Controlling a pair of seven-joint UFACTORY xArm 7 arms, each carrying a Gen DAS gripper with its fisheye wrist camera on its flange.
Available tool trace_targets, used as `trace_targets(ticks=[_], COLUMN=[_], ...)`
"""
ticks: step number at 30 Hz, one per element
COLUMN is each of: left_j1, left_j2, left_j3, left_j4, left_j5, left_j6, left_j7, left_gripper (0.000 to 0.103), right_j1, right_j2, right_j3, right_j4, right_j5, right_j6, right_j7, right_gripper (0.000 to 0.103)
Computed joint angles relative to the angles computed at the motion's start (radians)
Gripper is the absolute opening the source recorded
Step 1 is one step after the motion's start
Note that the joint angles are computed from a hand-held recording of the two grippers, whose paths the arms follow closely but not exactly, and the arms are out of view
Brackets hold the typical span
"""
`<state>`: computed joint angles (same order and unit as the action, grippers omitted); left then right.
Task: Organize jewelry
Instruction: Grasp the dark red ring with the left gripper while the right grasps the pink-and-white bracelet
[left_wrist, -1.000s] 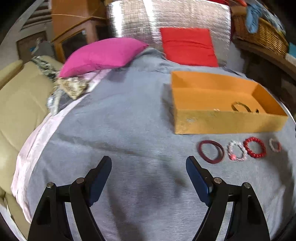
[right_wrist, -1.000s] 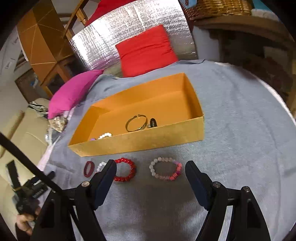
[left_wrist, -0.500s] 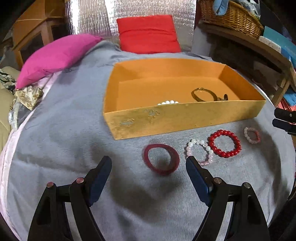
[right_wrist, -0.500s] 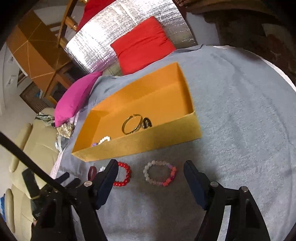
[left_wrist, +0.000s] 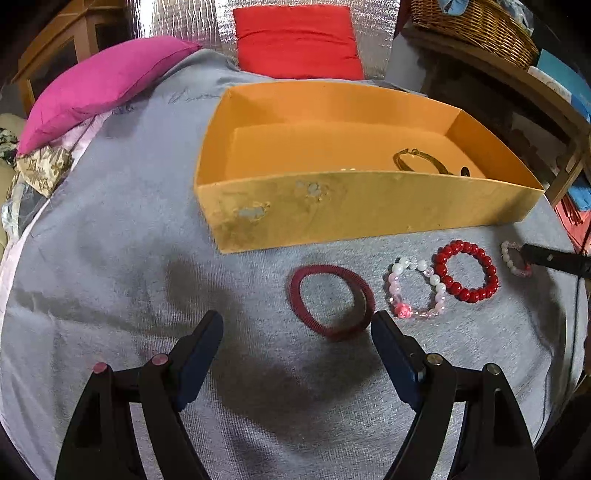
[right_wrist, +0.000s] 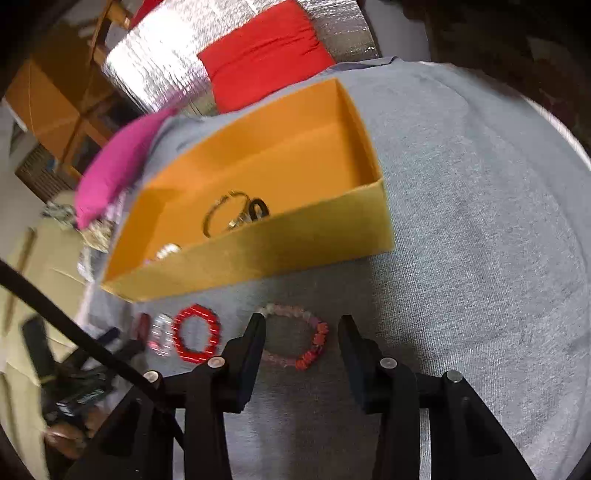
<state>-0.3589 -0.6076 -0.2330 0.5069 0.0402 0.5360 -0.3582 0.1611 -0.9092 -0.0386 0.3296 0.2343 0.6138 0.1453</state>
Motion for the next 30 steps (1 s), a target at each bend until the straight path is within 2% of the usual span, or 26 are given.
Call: trace_targets(ticks=[4, 6, 9, 11, 13, 15, 16, 20, 23, 30], left_j1=[-0.013, -0.016, -0.013, -0.015, -0.025, -0.017, -0.019, -0.038, -0.036, -0.063], left_j2=[0.009, 0.017, 0.036, 0.054, 0.07, 0.078, 0.079, 0.075, 0.067, -0.019], left_j3=[0.016, 0.017, 0.01, 0.009, 0.018, 0.008, 0.008, 0.026, 0.021, 0.035], left_j4=[0.001, 0.005, 0.016, 0.024, 0.028, 0.029, 0.031, 0.031, 0.028, -0.02], left_j5=[-0.016, -0.022, -0.02, -0.021, -0.035, -0.027, -0.026, -0.051, -0.055, -0.084], left_j6=[-0.009, -0.017, -0.033, -0.041, -0.042, -0.053, -0.055, -0.06, -0.061, -0.067], left_j7=[0.015, 0.02, 0.018, 0.022, 0.028, 0.02, 0.021, 0.036, 0.029, 0.047], left_gripper=[0.083, 0.082, 0.079, 0.062, 0.051, 0.05, 0.045, 0.013, 0.008, 0.006], right_j1=[-0.051, -0.064, -0.067, -0.057, -0.05, -0.044, -0.038, -0.026, -0.017, -0.01], right_j2=[0.006, -0.002, -0.011, -0.021, -0.019, -0.018, -0.019, -0.019, -0.04, -0.083], right_j3=[0.113, 0.15, 0.166, 0.157, 0.146, 0.137, 0.13, 0.116, 0.09, 0.068], right_j4=[-0.014, -0.023, -0.027, -0.033, -0.026, -0.023, -0.023, -0.025, -0.033, -0.048], right_j5=[-0.103, -0.15, -0.199, -0.209, -0.214, -0.215, -0.212, -0.203, -0.187, -0.158], right_j6=[-0.022, -0.033, -0.041, -0.049, -0.051, -0.056, -0.057, -0.058, -0.058, -0.065], right_j7=[0.048, 0.076, 0.102, 0.117, 0.125, 0.131, 0.131, 0.134, 0.125, 0.106], right_gripper=[0.025, 0.013, 0.01, 0.01, 0.009, 0.009, 0.009, 0.009, 0.009, 0.009])
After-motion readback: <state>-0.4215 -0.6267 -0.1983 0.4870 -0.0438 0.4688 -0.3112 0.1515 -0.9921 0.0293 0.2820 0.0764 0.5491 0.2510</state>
